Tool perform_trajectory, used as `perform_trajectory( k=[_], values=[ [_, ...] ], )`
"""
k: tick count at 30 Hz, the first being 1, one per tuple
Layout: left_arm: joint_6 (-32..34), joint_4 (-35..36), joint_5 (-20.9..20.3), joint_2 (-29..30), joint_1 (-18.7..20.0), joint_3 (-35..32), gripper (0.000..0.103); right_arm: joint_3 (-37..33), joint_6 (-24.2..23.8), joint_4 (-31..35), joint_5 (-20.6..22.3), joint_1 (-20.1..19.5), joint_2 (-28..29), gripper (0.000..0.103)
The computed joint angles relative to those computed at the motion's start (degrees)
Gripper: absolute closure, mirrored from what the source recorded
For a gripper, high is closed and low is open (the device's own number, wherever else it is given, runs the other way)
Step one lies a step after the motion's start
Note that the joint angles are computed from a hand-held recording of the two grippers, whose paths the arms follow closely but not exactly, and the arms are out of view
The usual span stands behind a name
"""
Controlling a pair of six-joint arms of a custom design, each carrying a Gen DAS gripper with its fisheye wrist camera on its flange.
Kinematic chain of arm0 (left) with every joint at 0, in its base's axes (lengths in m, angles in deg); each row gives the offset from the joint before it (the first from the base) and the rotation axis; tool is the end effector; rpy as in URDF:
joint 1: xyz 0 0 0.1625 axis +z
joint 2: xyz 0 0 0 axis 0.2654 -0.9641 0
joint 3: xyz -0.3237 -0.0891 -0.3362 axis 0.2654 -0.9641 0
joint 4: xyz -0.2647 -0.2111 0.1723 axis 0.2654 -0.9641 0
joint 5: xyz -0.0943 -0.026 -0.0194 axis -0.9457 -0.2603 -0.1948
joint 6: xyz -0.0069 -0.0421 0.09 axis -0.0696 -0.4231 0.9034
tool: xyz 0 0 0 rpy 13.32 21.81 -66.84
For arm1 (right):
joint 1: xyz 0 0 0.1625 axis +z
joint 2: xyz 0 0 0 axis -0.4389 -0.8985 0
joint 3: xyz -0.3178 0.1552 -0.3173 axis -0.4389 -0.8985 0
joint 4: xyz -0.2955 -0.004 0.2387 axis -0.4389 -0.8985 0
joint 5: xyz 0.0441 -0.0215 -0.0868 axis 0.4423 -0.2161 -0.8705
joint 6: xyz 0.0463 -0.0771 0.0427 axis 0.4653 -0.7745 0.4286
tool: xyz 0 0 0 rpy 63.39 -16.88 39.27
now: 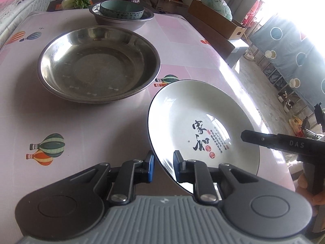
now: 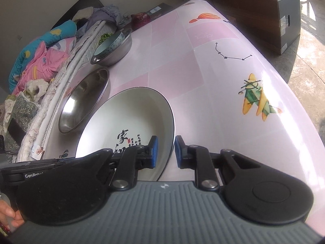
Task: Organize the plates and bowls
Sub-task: 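Grasp the white calligraphy plate rim with the left gripper, then lift the white calligraphy plate with the left gripper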
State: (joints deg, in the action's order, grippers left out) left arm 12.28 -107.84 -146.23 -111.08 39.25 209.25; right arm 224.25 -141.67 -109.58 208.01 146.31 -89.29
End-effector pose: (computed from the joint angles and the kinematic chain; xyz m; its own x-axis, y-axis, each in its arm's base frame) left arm -0.1168 -0.4275 0.1637 -0.6185 0.7661 -0.1745 0.7674 0.6367 0.0757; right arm 0.1704 -0.1940 0.0557 -0.8042 0.5790 0.1344 0.1617 0.4307 -0.8879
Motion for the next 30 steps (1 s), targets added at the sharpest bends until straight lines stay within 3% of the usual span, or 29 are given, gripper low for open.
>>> perform_trajectory(
  k=[4, 9, 17, 22, 30],
  values=[
    [1.0, 4.5, -0.1, -4.1, 1.9, -0.1, 0.083, -4.0, 6.8, 6.7, 0.9, 4.5, 4.1, 0.084],
    [2.3, 8.5, 0.8, -8.4, 4.6, -0.6, 0.083, -8.0, 9.1, 10.5, -0.6, 7.2, 7.3, 0.084],
    [2.3, 9.5, 1.3, -11.5, 8.7, -2.0, 0.082, -11.6, 5.4, 10.6, -5.4, 7.4, 9.5, 0.083],
    [3.2, 6.5, 2.7, -10.8, 8.4, -1.5, 0.082, -11.6, 3.3, 7.2, -3.7, 5.7, 9.7, 0.084],
    [4.8, 2.0, 4.4, -8.7, 7.3, 0.0, 0.081, -14.5, 1.4, 9.8, 0.5, 6.1, 11.5, 0.087]
  ],
)
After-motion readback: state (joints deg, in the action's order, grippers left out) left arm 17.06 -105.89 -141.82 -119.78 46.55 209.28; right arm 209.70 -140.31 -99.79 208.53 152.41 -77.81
